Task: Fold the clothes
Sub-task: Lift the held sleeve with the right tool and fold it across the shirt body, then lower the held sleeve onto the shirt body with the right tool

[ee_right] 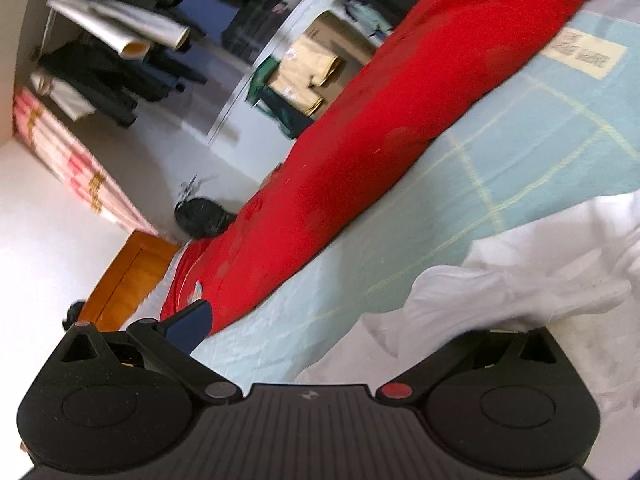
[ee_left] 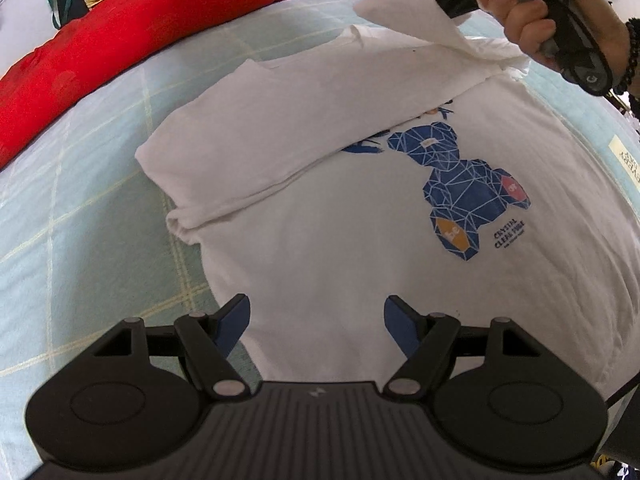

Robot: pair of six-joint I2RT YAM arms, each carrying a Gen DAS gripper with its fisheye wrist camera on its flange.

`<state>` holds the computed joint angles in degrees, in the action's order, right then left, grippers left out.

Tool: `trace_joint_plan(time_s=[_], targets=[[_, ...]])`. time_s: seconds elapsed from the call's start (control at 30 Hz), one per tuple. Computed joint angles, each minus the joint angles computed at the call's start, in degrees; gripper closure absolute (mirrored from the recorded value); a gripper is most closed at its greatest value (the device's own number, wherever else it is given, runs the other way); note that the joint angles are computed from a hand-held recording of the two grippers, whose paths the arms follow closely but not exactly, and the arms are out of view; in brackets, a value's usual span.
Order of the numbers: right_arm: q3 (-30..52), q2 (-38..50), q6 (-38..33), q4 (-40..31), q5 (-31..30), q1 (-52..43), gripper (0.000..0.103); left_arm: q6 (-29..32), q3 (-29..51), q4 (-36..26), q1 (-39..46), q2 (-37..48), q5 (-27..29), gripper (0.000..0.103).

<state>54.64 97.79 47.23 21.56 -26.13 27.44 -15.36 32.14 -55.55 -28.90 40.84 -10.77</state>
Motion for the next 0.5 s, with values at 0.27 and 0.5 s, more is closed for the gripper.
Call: trace_joint_plan(time_s=[0.27,0.5], targets=[[5.9,4.0,-5.0,-4.9,-0.6,4.6,0.000,0.1,-0.7,-1.2,0.7,-1.7,0.6,0.028],[10.9,6.2,-13.9,-13.1,0.3,9.1,0.000,-0.2,-1.1,-2.5,1.1,-2.9,1.0,0.028]])
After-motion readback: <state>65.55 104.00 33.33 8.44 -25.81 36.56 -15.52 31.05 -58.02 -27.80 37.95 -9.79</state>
